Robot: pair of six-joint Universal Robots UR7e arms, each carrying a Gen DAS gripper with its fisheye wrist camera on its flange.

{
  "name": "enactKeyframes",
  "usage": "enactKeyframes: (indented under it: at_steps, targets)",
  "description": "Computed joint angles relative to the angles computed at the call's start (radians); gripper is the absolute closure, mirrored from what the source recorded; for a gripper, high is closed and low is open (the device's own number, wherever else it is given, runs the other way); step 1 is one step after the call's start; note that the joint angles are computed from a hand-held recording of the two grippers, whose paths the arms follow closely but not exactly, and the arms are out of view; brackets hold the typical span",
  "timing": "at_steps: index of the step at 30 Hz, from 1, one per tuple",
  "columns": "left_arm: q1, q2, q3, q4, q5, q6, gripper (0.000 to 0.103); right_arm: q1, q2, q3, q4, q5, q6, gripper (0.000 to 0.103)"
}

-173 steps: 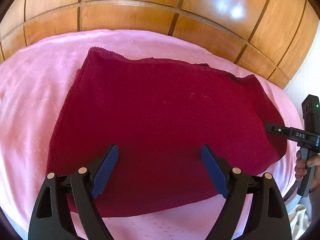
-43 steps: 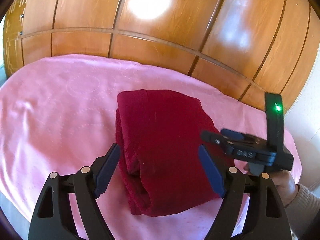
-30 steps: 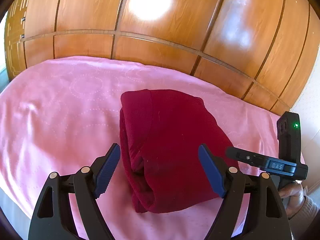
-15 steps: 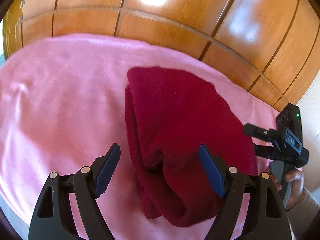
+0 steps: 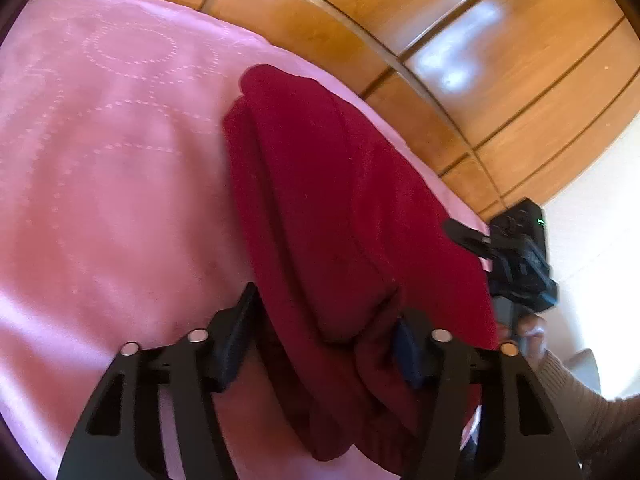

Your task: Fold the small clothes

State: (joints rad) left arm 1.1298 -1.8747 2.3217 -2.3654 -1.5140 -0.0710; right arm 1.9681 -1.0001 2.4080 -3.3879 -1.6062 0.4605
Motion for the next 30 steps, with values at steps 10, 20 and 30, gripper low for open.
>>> enactKeyframes:
  at_steps: [10,20,30]
  targets:
    - [-0.117,-0.107,0.009,0.095,0.008,0.004,0.064,0.204,-0.074,-0.079,0.140,-0.210,-0.010,0.065]
    - [-0.360,0.021,0.006,-0.062,-0.099,-0.025,0.066,0.366,-0.377,-0.003,0.218,-0.463,-0.001,0.065]
    - [-0.533,0.632,-0.164,-0.262,-0.129,-0.012,0.066,0.235,-0.900,0.208,0.424,-0.725,0.060,0.065]
